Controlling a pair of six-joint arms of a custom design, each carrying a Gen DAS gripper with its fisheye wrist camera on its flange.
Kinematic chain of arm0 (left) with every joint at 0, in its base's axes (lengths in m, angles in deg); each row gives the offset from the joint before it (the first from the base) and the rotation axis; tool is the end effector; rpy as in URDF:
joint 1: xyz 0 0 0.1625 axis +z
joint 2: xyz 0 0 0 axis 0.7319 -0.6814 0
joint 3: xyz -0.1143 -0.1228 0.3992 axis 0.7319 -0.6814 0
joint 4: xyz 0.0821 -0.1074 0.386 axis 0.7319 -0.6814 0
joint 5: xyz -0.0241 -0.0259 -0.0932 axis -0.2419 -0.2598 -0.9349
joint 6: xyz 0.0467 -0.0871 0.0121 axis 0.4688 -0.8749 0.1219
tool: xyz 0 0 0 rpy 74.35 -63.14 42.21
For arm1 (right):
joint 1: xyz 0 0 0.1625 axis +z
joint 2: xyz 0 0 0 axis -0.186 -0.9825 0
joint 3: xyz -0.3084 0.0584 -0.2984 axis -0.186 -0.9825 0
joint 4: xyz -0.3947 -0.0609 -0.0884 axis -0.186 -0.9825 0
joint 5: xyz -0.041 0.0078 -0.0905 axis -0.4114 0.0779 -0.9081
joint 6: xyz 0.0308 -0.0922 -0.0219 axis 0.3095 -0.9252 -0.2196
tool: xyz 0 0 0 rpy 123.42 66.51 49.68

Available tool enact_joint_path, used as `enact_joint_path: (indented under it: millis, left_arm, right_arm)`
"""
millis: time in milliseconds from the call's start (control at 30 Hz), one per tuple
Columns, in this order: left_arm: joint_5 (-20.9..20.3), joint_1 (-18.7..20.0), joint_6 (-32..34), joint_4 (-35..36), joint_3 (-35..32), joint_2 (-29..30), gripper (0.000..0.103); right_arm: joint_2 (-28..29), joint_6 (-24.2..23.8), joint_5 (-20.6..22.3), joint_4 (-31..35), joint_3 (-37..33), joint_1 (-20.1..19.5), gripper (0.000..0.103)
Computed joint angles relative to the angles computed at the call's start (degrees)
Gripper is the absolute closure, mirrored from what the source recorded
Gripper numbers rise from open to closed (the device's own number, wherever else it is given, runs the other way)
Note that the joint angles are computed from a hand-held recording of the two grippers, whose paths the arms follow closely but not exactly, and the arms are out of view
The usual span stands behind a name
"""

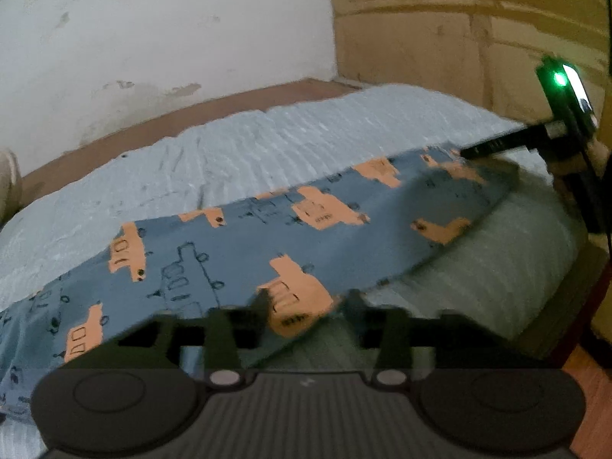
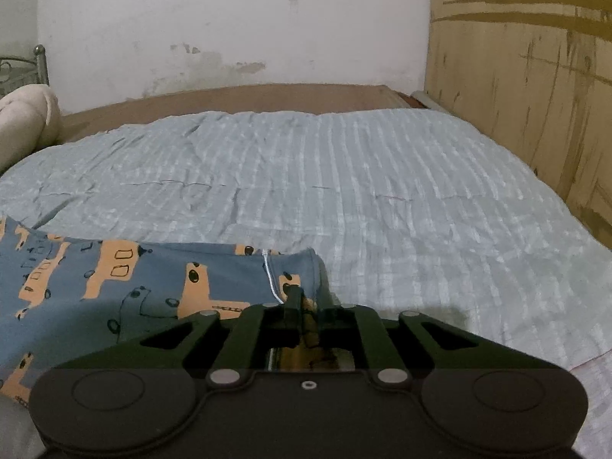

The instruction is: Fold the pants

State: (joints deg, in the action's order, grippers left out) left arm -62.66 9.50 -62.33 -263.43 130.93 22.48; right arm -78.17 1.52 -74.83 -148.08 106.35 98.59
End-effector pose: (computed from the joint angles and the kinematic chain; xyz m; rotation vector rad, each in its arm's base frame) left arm -0.1472 -0.5975 0.1260 0.7027 2.1503 -0.9295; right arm 0.0759 -0.7855 0.1789 0.7298 -2.2179 0.9534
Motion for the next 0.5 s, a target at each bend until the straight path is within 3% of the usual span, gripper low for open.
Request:
enact_joint_path:
  millis: [67,133,233,333,500]
  left_arm:
    - [0.43,-0.21,-0.48,-2.10,0.09,-0.02,0.031]
    - [1.73,-0.53,-0.79,-4.51,0.00,0.17,0.019]
    - [5.13,-1.06,-0.64,-8.61,-0.29,0.54,0.008]
    - [8.29,-1.43,-0.71,-10.10,-0.21,-0.52,0.006]
    - [14.30,-1.81,3.75,-14.47,1.78,-4.65,0.001]
  right_arm:
    - [-0.42,-1.25,-0.08,-2.56,1.56,0.30,0.068]
    - [-1.41,-1.77,1.18,-4.92,4.05,0.57,0.037]
    - [-2.53,-2.44,3.89,-8.10,8.12,1.00,0.016]
    - [-3.29,-1.57,7.81,-10.21,12.41,1.56,0.002]
    - [-3.39,0.79,14.32,-9.26,17.21,2.94,0.001]
